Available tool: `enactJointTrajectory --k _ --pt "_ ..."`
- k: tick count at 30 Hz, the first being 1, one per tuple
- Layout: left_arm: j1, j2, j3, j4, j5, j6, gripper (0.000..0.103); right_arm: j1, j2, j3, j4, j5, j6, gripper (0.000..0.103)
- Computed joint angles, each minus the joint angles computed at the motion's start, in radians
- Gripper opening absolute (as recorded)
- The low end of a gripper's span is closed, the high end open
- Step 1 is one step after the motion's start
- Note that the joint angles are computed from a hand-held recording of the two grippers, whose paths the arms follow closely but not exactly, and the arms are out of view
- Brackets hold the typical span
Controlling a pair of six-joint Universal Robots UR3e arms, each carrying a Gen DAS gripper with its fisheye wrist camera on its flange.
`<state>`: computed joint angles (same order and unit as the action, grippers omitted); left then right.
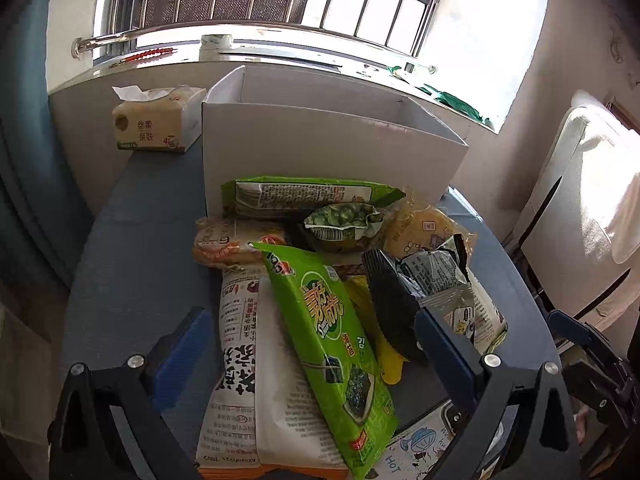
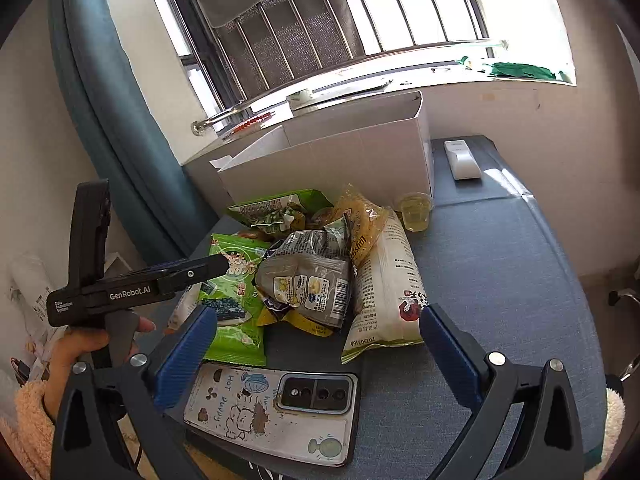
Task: Organize snacks
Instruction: 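Grasp the green seaweed pack with the left gripper, then grasp the grey snack bag with the right gripper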
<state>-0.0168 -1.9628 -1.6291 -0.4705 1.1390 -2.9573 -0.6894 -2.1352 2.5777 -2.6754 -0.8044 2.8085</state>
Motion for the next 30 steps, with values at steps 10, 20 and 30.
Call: enactJointTrajectory --k 10,20,30 --pt "0.001 -0.045 0.055 -0.008 -0.008 0.033 0.021 -0.006 0.013 -0.001 0.015 0.005 -0.001 0.103" --pt "0.16 0.166 -0.116 -0.019 -0.262 0.052 0.014 0.124 0.193 -0.072 -0.187 -0.126 0.08 0.103" --pt "0.279 0.301 -0.202 -0.003 -0.355 0.045 0.014 0.464 0.634 -0.406 -0.384 -0.438 0.145 0.103"
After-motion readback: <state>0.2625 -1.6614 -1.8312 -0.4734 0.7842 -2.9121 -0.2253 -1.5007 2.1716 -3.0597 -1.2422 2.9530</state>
